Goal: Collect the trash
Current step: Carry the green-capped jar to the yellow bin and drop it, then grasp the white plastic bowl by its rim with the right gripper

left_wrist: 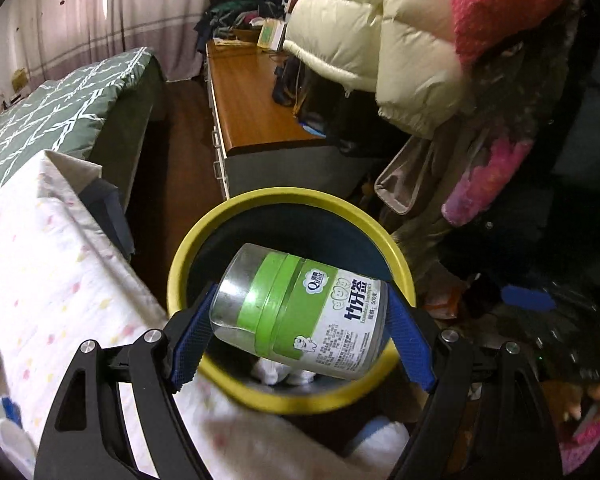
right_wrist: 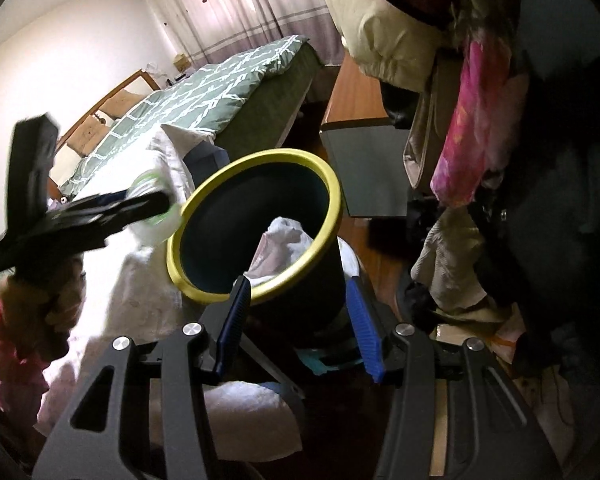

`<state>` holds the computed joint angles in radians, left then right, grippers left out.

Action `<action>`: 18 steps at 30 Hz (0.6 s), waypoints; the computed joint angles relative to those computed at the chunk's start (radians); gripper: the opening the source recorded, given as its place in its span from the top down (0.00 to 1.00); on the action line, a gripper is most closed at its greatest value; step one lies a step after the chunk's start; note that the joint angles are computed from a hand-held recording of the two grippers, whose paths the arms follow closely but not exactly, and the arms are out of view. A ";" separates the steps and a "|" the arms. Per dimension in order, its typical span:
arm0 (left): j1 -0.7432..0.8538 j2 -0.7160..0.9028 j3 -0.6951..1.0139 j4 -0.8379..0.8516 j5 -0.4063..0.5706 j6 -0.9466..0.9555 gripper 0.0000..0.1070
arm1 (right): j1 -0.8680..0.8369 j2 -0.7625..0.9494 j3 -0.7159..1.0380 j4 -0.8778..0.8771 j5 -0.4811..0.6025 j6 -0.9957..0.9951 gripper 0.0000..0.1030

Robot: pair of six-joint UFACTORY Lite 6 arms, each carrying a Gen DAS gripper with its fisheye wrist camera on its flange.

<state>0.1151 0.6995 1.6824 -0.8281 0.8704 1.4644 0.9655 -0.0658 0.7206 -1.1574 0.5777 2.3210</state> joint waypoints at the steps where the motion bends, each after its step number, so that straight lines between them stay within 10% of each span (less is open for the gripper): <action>1: -0.018 0.021 0.020 0.008 -0.011 -0.026 0.25 | 0.001 0.001 -0.003 0.000 0.000 0.003 0.50; 18: 0.382 -0.237 -0.093 -0.147 0.210 0.103 0.13 | 0.022 0.134 0.103 0.000 -0.018 -0.011 0.47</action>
<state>0.4966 0.4628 1.5890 -0.9754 1.0807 1.5675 0.9879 0.0686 0.8235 -1.1575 0.5594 2.3097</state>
